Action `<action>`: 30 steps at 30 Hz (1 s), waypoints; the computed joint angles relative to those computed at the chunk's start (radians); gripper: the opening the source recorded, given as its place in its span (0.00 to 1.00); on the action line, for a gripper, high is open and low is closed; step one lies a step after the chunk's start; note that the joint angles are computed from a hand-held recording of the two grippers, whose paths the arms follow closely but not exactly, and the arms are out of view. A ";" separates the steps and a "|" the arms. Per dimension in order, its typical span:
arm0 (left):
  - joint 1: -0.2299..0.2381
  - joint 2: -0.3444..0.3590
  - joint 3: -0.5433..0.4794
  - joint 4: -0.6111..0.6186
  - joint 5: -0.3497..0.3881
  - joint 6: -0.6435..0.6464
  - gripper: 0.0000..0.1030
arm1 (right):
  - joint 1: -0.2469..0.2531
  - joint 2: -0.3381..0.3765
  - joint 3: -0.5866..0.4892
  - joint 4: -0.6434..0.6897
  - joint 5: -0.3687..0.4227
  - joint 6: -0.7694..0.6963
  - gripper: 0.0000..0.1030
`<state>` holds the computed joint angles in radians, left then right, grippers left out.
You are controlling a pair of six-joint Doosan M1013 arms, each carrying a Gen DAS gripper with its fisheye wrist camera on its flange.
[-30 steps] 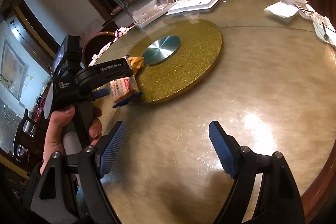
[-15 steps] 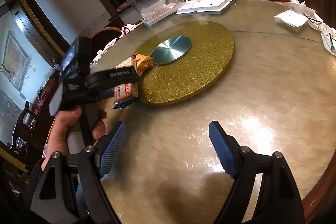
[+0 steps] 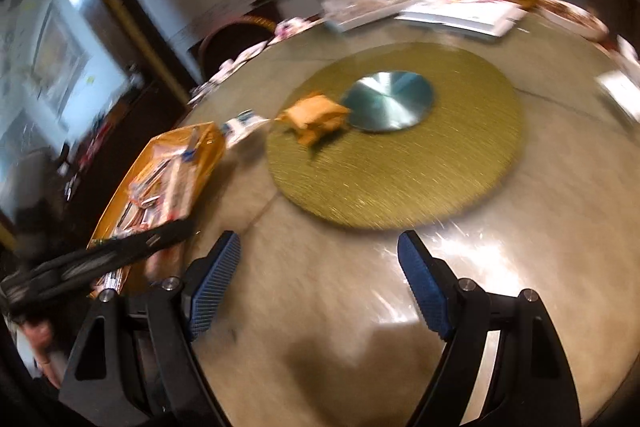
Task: Organize snacks
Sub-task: 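Grasp the orange pouch with the right gripper while the left holds the cracker pack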
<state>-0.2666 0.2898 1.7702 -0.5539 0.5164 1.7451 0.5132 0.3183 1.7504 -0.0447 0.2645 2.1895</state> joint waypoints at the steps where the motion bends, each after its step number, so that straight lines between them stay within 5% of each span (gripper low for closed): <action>1: 0.019 -0.012 0.011 -0.074 0.014 0.064 0.53 | -0.003 0.015 -0.026 0.031 0.016 -0.060 0.79; 9: 0.083 -0.059 0.047 -0.275 0.031 0.280 0.53 | -0.058 0.171 -0.266 0.306 0.156 -0.420 0.79; 17: 0.122 -0.062 0.052 -0.337 0.061 0.358 0.53 | -0.070 0.313 -0.473 0.184 0.363 -0.364 0.79; 21: 0.133 -0.069 0.065 -0.349 0.052 0.364 0.53 | -0.052 0.316 -0.470 0.090 0.368 -0.292 0.50; 30: 0.134 -0.085 0.084 -0.344 0.059 0.383 0.53 | -0.002 0.251 -0.366 -0.022 0.344 -0.019 0.46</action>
